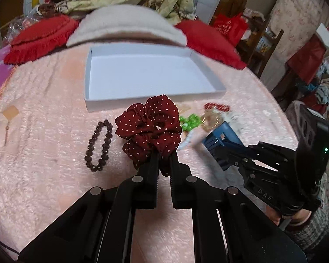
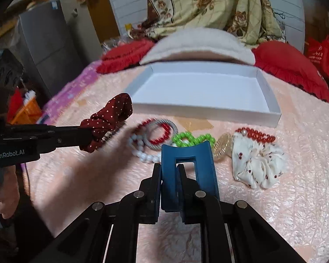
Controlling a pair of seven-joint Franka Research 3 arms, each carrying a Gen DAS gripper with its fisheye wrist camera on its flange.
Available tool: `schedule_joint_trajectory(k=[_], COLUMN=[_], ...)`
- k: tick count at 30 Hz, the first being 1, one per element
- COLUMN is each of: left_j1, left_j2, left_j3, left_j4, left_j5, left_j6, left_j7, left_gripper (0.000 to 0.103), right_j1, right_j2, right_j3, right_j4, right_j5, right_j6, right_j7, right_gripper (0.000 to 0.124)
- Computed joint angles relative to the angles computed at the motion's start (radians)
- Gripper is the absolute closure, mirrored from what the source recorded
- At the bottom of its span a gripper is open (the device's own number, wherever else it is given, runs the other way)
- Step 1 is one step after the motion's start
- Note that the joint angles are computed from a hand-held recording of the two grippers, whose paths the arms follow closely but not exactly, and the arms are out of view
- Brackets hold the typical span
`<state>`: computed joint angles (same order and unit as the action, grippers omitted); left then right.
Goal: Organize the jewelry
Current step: 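Grasp the red polka-dot scrunchie with the left tool while the right tool grasps the blue claw clip, then carry both items into the white tray and open both tools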
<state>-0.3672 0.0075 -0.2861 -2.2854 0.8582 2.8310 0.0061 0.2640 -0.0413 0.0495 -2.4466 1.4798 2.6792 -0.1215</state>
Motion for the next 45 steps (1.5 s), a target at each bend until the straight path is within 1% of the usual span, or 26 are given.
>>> schedule_joint_trajectory(k=[3, 5, 7, 11, 13, 16, 17, 19, 20, 22, 24, 27, 30, 33, 36, 38, 40, 41, 43, 45], left_j1=[0.003, 0.010, 0.018, 0.035, 0.042, 0.053, 0.056, 0.056, 0.057, 0.067, 0.077, 0.074, 0.069, 0.079, 0.095, 0.103, 0.117, 0.128, 0.135, 0.127], left_j2=[-0.049, -0.069, -0.077, -0.044, -0.011, 0.076, 0.124, 0.188, 0.206, 0.286, 0.350, 0.433, 0.497, 0.526, 0.536, 0.528, 0.509, 0.495, 0.470, 0.446], left_j3=[-0.005, -0.007, -0.008, -0.003, 0.008, 0.030, 0.040, 0.061, 0.071, 0.093, 0.112, 0.141, 0.164, 0.176, 0.181, 0.183, 0.179, 0.174, 0.169, 0.173], left_j4=[-0.013, -0.013, -0.003, 0.075, 0.116, 0.213, 0.266, 0.330, 0.344, 0.421, 0.482, 0.575, 0.647, 0.666, 0.663, 0.642, 0.604, 0.576, 0.539, 0.512], left_j5=[0.001, -0.038, -0.081, -0.146, -0.182, -0.213, -0.222, -0.225, -0.228, -0.250, -0.274, -0.288, -0.291, -0.308, -0.336, -0.351, -0.373, -0.388, -0.406, -0.406], left_j6=[-0.009, -0.015, -0.039, -0.152, -0.180, -0.244, -0.279, -0.316, -0.319, -0.344, -0.347, -0.383, -0.406, -0.386, -0.349, -0.316, -0.265, -0.226, -0.194, -0.182], left_j7=[-0.002, 0.039, 0.089, 0.208, 0.265, 0.346, 0.381, 0.412, 0.424, 0.466, 0.503, 0.534, 0.557, 0.568, 0.569, 0.560, 0.551, 0.548, 0.551, 0.538], left_gripper=[0.096, 0.096, 0.096, 0.096, 0.096, 0.096, 0.096, 0.096, 0.096, 0.096, 0.096, 0.096, 0.095, 0.095, 0.090, 0.082, 0.067, 0.065, 0.061, 0.061], right_j1=[-0.006, -0.009, -0.011, -0.011, -0.014, -0.025, -0.026, -0.024, -0.024, -0.020, -0.012, 0.003, -0.004, -0.018, -0.041, -0.054, -0.063, -0.068, -0.076, -0.086], right_j2=[-0.049, -0.058, -0.052, 0.005, 0.056, 0.161, 0.203, 0.287, 0.320, 0.394, 0.473, 0.595, 0.680, 0.742, 0.779, 0.791, 0.799, 0.798, 0.794, 0.774], right_j3=[-0.011, -0.018, -0.022, -0.016, -0.010, 0.002, 0.007, 0.015, 0.018, 0.014, 0.003, -0.026, -0.026, -0.015, 0.011, 0.027, 0.039, 0.046, 0.056, 0.069], right_j4=[-0.014, 0.001, 0.032, 0.131, 0.198, 0.323, 0.370, 0.460, 0.495, 0.575, 0.662, 0.809, 0.918, 1.005, 1.056, 1.071, 1.079, 1.073, 1.068, 1.038], right_j5=[-0.012, -0.041, -0.068, -0.107, -0.152, -0.270, -0.324, -0.438, -0.483, -0.580, -0.673, -0.801, -0.877, -0.942, -0.988, -1.016, -1.036, -1.041, -1.050, -1.048], right_j6=[-0.040, -0.060, -0.068, -0.032, -0.016, -0.007, 0.002, 0.030, 0.038, 0.042, 0.040, 0.020, -0.007, -0.027, -0.040, -0.044, -0.049, -0.043, -0.039, -0.008], right_j7=[0.020, 0.053, 0.098, 0.170, 0.235, 0.376, 0.435, 0.546, 0.588, 0.679, 0.773, 0.911, 1.000, 1.061, 1.099, 1.121, 1.141, 1.145, 1.148, 1.137], right_gripper=[0.111, 0.111, 0.111, 0.111, 0.111, 0.111, 0.111, 0.111, 0.111, 0.111, 0.111, 0.111, 0.111, 0.111, 0.111, 0.111, 0.111, 0.110, 0.105, 0.087])
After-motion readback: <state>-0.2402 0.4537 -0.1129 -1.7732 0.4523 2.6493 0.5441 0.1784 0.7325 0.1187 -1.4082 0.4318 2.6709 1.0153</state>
